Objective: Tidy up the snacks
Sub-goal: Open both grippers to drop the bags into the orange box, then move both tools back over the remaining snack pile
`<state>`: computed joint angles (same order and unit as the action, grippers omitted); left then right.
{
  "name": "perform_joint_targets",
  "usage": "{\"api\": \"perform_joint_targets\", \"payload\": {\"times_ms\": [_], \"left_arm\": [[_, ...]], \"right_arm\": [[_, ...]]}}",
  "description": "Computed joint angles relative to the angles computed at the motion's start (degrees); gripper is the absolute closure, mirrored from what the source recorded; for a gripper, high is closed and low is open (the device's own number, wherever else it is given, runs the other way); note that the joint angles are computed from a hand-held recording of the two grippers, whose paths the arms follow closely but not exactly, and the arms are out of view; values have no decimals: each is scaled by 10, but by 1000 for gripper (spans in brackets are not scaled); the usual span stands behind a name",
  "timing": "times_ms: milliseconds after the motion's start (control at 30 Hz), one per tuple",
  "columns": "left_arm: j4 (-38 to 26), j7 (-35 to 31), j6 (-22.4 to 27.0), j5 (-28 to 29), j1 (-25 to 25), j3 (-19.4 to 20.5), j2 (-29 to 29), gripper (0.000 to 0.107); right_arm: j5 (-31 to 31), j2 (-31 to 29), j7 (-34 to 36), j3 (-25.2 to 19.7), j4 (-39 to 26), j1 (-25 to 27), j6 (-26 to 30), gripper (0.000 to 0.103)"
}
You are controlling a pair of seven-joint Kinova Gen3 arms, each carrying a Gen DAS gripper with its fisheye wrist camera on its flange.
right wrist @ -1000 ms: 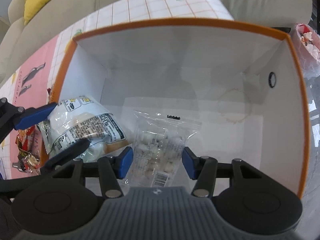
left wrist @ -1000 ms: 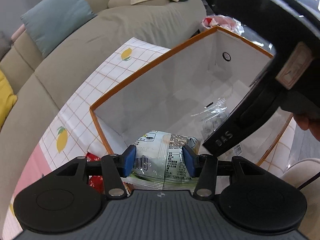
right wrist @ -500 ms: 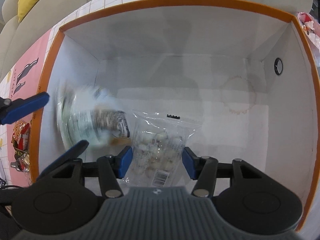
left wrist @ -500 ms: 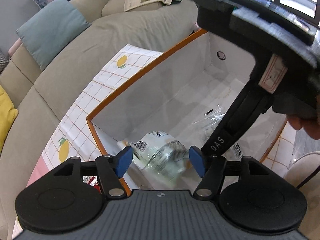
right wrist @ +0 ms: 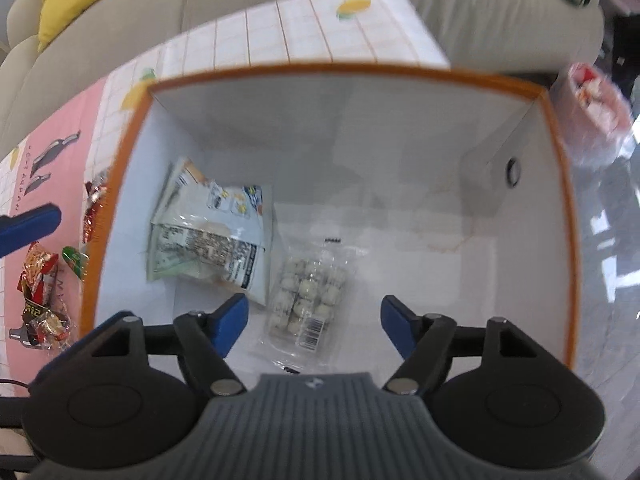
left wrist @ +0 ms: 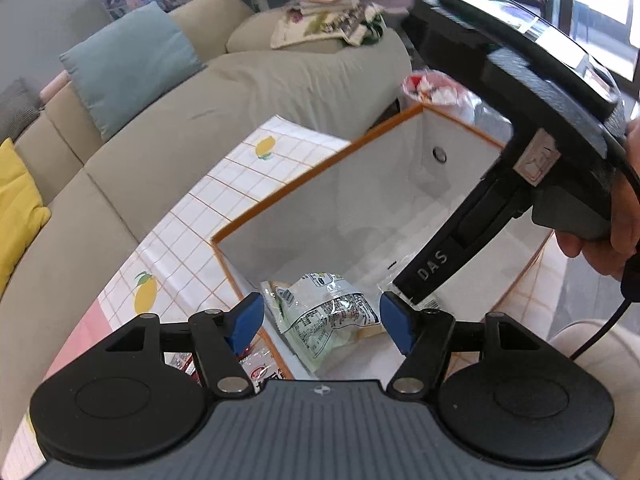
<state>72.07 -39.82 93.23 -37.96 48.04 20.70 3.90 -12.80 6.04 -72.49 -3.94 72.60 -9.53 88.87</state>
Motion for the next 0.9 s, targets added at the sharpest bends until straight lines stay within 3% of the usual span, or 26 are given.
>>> {"api": "perform_joint_targets", "payload": {"times_ms": [233, 467, 633, 900], "left_arm": [[0, 97, 37, -37, 16, 36, -43, 29], [6, 207, 103, -85, 10, 111, -80, 29], [18, 285, 156, -97, 1, 165, -101, 29], [60, 429, 207, -59, -54, 246, -173, 29]], "right_arm": [[-56, -95, 21, 19, 34, 20, -36, 26], [-132, -206, 25, 48, 102, 12, -86, 20], [-140, -283, -3, 42, 158, -18, -138, 18], [-120, -378, -84, 1, 235, -53, -197, 18]]}}
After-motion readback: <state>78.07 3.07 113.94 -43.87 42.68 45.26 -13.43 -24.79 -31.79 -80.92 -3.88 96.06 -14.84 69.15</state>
